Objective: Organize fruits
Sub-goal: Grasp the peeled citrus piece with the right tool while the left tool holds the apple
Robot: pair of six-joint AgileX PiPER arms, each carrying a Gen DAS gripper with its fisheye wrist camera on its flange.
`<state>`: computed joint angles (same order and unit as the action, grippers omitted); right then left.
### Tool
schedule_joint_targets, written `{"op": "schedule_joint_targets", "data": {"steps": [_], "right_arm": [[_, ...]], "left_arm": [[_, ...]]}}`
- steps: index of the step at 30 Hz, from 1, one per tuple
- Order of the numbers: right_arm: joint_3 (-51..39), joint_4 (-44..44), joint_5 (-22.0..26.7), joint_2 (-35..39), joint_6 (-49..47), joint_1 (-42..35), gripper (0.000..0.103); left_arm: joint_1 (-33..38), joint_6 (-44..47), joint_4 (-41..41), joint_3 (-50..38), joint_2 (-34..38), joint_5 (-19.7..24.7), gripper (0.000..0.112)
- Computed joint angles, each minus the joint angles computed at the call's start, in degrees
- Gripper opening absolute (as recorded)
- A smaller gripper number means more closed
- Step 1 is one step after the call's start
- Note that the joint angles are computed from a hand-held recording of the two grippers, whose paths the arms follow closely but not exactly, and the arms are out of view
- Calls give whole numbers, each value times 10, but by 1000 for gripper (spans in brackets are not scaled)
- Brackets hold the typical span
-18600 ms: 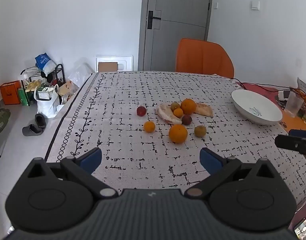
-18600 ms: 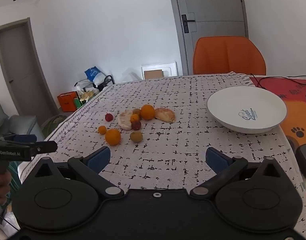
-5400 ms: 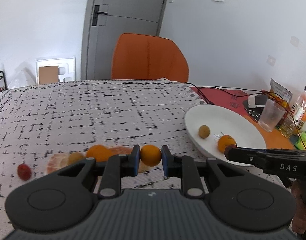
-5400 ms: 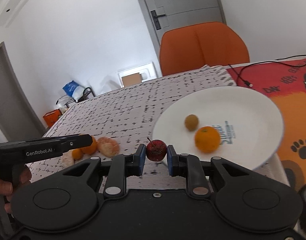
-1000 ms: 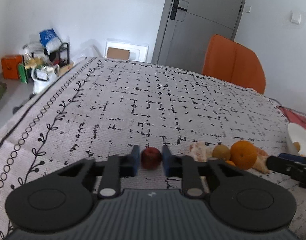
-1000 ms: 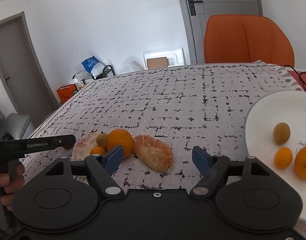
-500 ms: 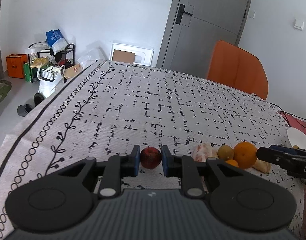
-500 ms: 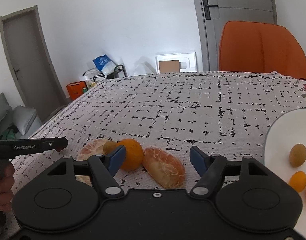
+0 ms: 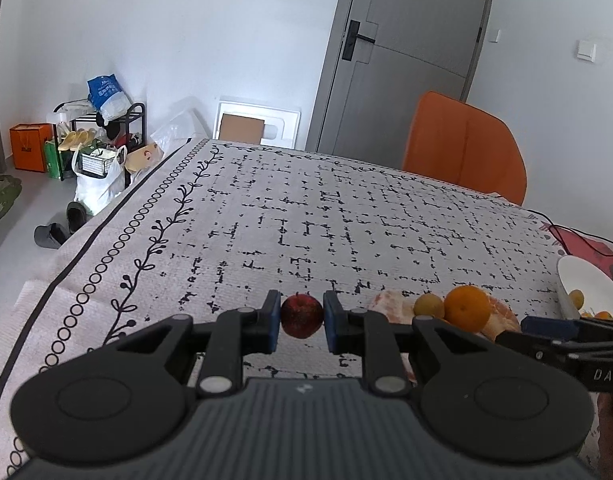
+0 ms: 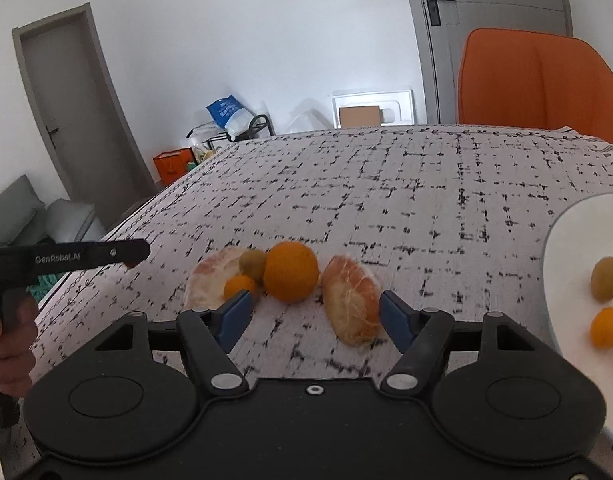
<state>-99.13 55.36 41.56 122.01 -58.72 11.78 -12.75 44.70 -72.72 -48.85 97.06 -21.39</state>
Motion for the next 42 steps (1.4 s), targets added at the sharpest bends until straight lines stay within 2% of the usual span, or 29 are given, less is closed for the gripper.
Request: {"op": "schedule_joint_targets", "data": {"steps": [6,13,24,25,26,28,32,42], "right_arm": [[-4,-12,-12,0,12,-3,65],[-39,-60,-21,28,57,6,49],[-61,-98,-56,45,62,30,49],[-60,-98,-59,45,58,32,47],[-55,-100,-68,43,52,35,38],[-32,-117,-98,31,45,44,33],[-16,-92,-85,18,25,34,31],[63,-3,-111,-40,-31,-6,31]], "left_arm": [[-3,4,-1,3,-3,2,21],[4,-4,9,1,3,8,21],[24,-15,20,-15,26,32,21],[24,-16,20,-17,27,33,21],[23,-12,16,-20,28,33,21],[20,-8,12,-22,29,33,21],[10,5,1,-28,31,32,21],[-25,47,-26,-55,29,29,21]]}}
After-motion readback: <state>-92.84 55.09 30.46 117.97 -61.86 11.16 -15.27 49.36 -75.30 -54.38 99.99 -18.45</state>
